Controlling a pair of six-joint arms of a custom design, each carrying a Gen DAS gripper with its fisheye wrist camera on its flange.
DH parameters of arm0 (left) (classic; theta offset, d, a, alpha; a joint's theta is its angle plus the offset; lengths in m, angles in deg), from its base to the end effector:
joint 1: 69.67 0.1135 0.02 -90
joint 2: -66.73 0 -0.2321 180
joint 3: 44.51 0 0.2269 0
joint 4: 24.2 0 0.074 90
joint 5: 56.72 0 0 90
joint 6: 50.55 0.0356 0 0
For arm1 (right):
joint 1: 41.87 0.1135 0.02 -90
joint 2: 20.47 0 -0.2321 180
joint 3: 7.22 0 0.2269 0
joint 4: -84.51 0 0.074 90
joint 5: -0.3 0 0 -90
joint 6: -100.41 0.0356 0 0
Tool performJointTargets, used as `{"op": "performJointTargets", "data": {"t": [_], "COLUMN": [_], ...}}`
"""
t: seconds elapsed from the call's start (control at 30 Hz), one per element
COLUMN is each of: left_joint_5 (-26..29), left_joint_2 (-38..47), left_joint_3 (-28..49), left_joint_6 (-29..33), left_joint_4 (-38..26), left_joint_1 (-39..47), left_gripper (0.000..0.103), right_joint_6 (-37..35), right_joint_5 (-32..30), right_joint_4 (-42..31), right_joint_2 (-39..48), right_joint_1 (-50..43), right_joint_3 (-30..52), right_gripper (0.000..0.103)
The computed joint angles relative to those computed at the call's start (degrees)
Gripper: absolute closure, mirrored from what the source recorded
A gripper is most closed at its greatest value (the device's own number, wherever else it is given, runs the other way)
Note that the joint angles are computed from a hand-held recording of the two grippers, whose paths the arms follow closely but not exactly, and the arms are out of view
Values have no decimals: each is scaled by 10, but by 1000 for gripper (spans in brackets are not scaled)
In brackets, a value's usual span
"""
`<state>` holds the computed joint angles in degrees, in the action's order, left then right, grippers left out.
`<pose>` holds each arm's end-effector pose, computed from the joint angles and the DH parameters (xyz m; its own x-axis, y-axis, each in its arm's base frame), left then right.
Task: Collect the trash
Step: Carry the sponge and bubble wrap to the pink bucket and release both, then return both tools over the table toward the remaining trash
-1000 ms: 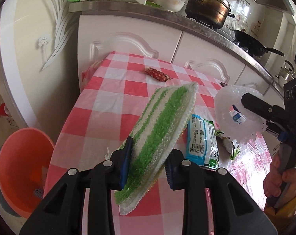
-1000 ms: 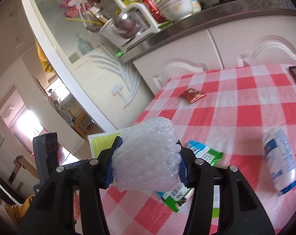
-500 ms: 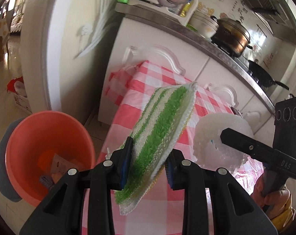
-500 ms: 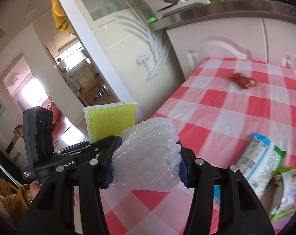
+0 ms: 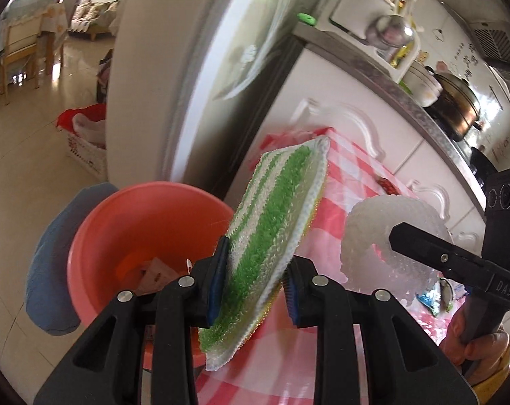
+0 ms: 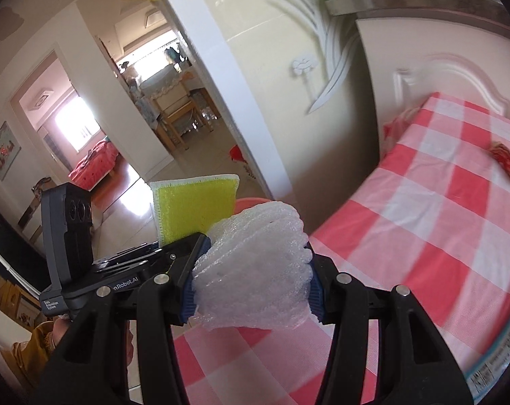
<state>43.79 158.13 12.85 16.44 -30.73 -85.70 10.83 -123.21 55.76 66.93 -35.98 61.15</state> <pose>0.2832 -0.0881 0.1476 -0.7335 -0.1891 -0.6528 0.1281 0.9048 -0.4061 0.2901 0.0497 0.1946 -0.7400 -0.0702 -0.6690 -0.4492 0.7919 0.4138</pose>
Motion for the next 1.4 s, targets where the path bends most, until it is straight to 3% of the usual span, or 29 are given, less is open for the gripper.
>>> {"op": "performJointTargets", "data": {"t": [0.3,0.47,0.6,0.7,0.77,0.8,0.83,0.9,0.93,1.17,1.4], "left_joint_5": [16,20,24,30,31,26,24,32,32,19,-4], "left_joint_2": [78,123,149,162,167,170,168,167,166,139,81], "left_joint_3": [3,20,27,34,36,37,33,31,32,20,3], "left_joint_6": [7,8,8,9,10,11,11,7,5,-22,-12], "left_joint_4": [21,23,27,26,27,27,30,34,31,20,3], "left_joint_1": [58,67,74,81,82,81,83,86,87,88,68], "left_gripper": [72,71,69,63,52,36,27,23,16,14,14], "right_joint_6": [-14,-22,-21,-12,-5,-1,1,8,10,26,39], "right_joint_5": [73,118,112,111,108,109,113,115,114,125,108], "right_joint_4": [-10,0,0,11,16,21,26,37,38,51,60], "right_joint_2": [108,136,138,131,123,116,109,91,83,31,-41], "right_joint_1": [97,128,131,131,128,128,127,124,120,90,48], "right_joint_3": [91,103,104,98,91,84,76,56,47,-9,-74], "right_gripper": [42,26,24,23,21,21,20,19,19,15,15]}}
